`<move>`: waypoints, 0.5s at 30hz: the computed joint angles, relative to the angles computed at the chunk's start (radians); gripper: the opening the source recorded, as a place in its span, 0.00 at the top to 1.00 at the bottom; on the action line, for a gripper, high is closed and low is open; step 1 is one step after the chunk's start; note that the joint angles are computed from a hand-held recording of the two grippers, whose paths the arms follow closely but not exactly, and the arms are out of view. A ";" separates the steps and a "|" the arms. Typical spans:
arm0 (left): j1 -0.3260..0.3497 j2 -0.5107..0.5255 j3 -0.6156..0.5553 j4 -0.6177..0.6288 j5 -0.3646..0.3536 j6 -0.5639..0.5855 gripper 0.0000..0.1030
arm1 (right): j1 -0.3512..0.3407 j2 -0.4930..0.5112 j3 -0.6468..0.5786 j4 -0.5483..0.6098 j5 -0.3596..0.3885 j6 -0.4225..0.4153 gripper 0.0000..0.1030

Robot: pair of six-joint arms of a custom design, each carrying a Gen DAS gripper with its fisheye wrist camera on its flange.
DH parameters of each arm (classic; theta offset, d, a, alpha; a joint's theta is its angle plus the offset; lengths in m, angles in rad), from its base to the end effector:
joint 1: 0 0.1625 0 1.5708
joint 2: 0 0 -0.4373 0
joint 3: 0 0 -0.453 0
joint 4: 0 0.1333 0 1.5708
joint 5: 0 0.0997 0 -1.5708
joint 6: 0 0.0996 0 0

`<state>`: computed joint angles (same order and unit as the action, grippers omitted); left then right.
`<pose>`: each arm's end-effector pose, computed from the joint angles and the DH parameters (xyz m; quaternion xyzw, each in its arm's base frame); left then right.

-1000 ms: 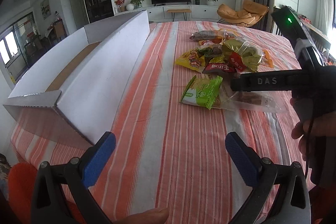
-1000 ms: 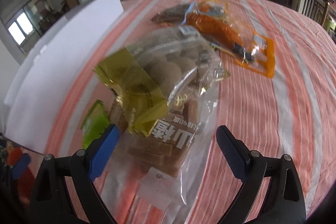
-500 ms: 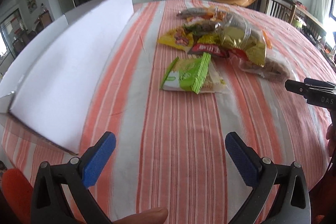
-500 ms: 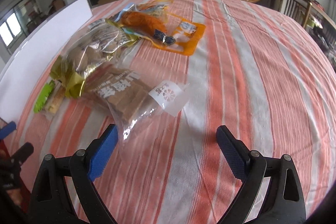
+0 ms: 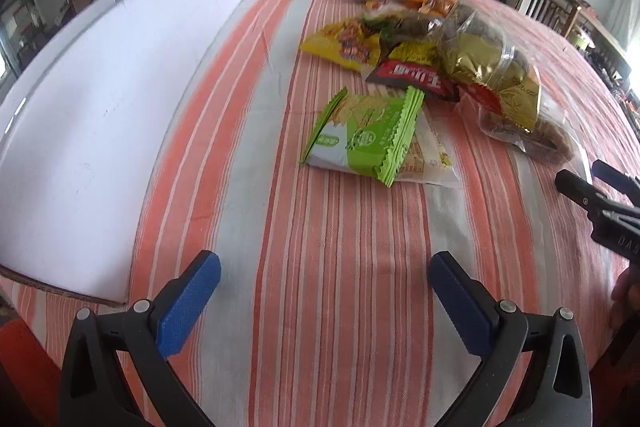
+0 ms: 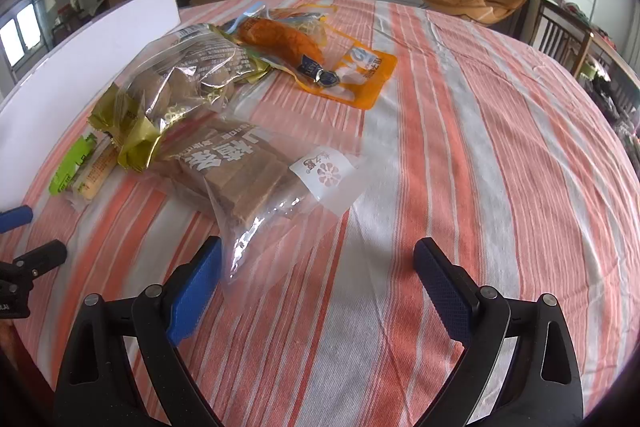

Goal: Organize snacks
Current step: 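Move the left tool to the green cracker pack while the right tool approaches the clear cake-bar bag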

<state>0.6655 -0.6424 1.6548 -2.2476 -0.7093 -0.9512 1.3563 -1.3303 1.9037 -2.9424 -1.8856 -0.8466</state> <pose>-0.3925 -0.5736 -0.0538 0.0492 0.8973 -0.2386 0.3682 -0.0323 -0.6297 0.3468 0.2250 -0.8839 0.2579 0.3188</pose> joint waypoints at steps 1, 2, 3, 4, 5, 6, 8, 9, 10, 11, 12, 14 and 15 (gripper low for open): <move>0.008 -0.007 -0.010 -0.021 -0.042 0.016 0.00 | 0.000 0.000 0.000 0.000 0.000 0.000 0.06; 0.019 -0.012 -0.016 -0.083 -0.084 0.055 0.00 | 0.000 0.000 0.000 0.000 0.000 0.000 0.06; 0.026 -0.010 -0.019 -0.136 -0.098 0.086 0.00 | 0.000 0.000 0.000 0.000 0.000 0.000 0.06; 0.032 -0.003 -0.035 -0.146 -0.096 0.093 0.00 | 0.000 0.000 0.000 0.000 0.000 0.000 0.06; 0.038 0.006 -0.062 -0.137 -0.090 0.085 0.00 | 0.000 0.000 0.000 0.000 0.000 0.000 0.06; 0.047 0.016 -0.087 -0.146 -0.084 0.083 0.00 | 0.000 0.000 0.000 0.000 0.000 0.000 0.06; 0.068 0.044 -0.148 -0.102 -0.057 0.048 0.00 | 0.000 0.000 -0.001 0.000 0.000 0.000 0.06; 0.079 0.056 -0.179 -0.050 -0.045 0.012 0.00 | 0.000 0.000 0.000 0.000 0.000 0.000 0.06; 0.087 0.063 -0.199 -0.004 -0.032 -0.020 0.00 | 0.000 0.000 0.000 0.000 0.000 0.000 0.06; 0.094 0.069 -0.224 0.065 -0.014 -0.060 0.00 | 0.000 0.000 0.000 0.000 0.000 0.000 0.06; 0.098 0.069 -0.235 0.125 0.002 -0.095 0.00 | 0.000 -0.001 0.000 0.000 0.001 0.001 0.06; 0.095 0.047 -0.217 0.185 0.023 -0.134 0.00 | 0.000 -0.001 0.001 0.000 0.001 0.000 0.06; 0.092 0.035 -0.209 0.224 0.032 -0.156 0.00 | 0.000 -0.001 0.000 0.000 0.001 0.000 0.06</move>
